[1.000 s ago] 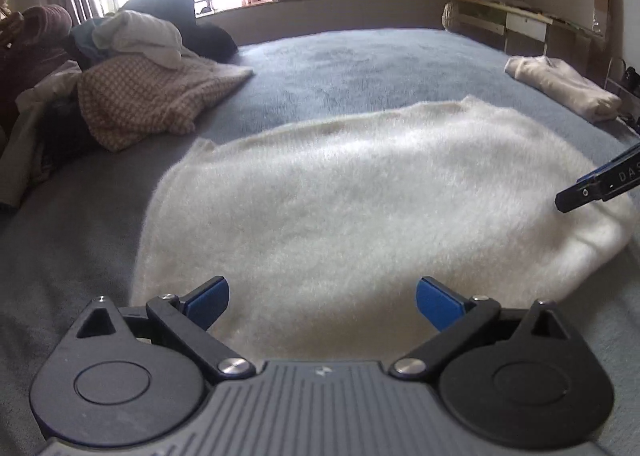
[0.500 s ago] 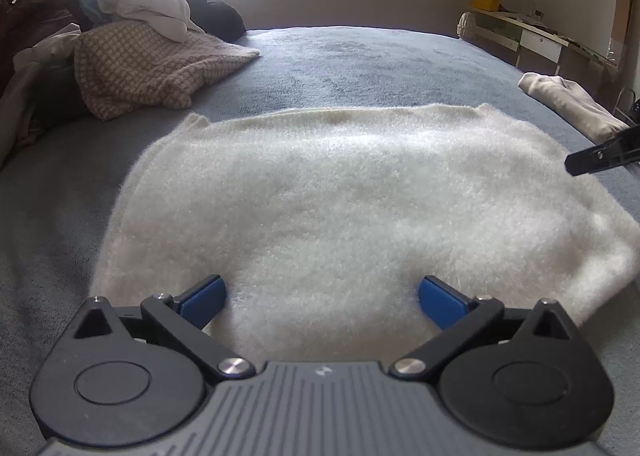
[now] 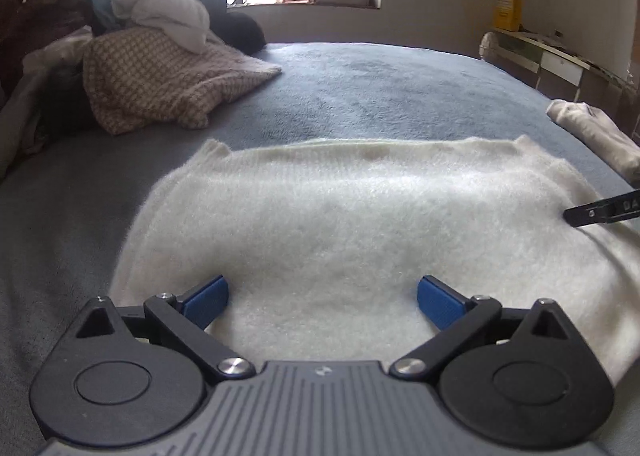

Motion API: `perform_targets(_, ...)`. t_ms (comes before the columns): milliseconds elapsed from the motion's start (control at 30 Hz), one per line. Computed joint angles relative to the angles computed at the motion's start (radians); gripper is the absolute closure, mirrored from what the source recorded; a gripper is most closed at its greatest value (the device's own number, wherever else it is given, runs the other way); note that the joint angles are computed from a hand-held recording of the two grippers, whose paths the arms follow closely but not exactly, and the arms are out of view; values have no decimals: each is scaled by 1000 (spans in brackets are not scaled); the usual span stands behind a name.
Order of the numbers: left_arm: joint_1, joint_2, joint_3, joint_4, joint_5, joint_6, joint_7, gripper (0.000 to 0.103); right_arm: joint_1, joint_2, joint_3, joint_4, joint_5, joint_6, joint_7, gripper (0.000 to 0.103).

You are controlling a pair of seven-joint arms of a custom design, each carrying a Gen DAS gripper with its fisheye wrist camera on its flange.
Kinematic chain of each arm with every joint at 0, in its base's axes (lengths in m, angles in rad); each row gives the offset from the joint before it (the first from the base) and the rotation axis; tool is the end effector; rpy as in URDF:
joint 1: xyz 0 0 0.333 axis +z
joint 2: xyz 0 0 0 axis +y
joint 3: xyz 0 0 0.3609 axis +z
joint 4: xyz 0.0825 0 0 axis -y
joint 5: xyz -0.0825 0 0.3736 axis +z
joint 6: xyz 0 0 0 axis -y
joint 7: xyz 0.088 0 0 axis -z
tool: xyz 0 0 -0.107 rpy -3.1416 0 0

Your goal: Fold clothes

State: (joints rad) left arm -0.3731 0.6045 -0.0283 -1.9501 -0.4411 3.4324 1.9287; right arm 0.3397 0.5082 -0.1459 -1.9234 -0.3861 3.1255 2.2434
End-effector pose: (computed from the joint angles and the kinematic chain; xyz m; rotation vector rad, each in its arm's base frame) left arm 0.6442 -0.2168 0.3103 -1.4973 1.9609 -0.8810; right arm 0.6625 0.1771 0.3492 -1.7375 1.8283 -0.5534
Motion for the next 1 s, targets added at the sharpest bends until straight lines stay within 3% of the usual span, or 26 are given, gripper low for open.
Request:
perform_targets(67,-5,6,-1,-12,3,37,7,0,10,25,-27,-25,-6,83,4,67)
perform_targets(167,10,7,-19,-18,-1,52,12,0,34,5,-50,-10,12,94,4,74)
perform_targets(200,13,6,-22,-18,-3,53,13,0,50,5,-71,-2,22,123,10,74)
perform_targets(267,-2,6,-7,-12,-17,42,20,0,134,28,-168,28,73,164,-25,74)
perform_targets(300,-3,4,-6,-11,-20,38,22,0,135,47,-173,51,88,160,-47,74)
perform_targets(367,-4,-2,-5,-9,-24,23,23,1,52,95,-92,103,62,100,-41,76)
perform_targets(433,17,-12,-27,-14,-7,38,22,2,-2,151,-50,104,68,144,-58,77)
perform_targets(533,103,-1,-115,-8,91,119,31,2,73,139,-130,94,83,171,-88,76)
perform_targets(633,61,46,-61,109,66,47,55,2,130,143,-193,124,108,182,-113,76)
perform_targets(700,19,100,-6,211,24,-12,45,2,123,168,-189,168,125,202,-130,76)
perform_targets(733,-5,128,28,263,3,-50,30,3,94,187,-156,204,131,176,-139,76)
perform_targets(800,-90,187,156,356,-46,-156,-43,4,-4,244,-46,298,131,82,-156,77)
perform_targets(833,-111,208,193,380,-46,-185,-83,5,-34,267,-14,314,131,82,-157,77)
perform_targets(867,-112,212,195,380,-43,-177,-95,5,-52,281,5,321,131,84,-157,77)
perform_targets(1000,-78,212,154,355,12,-122,-125,4,-7,238,-41,287,116,106,-143,76)
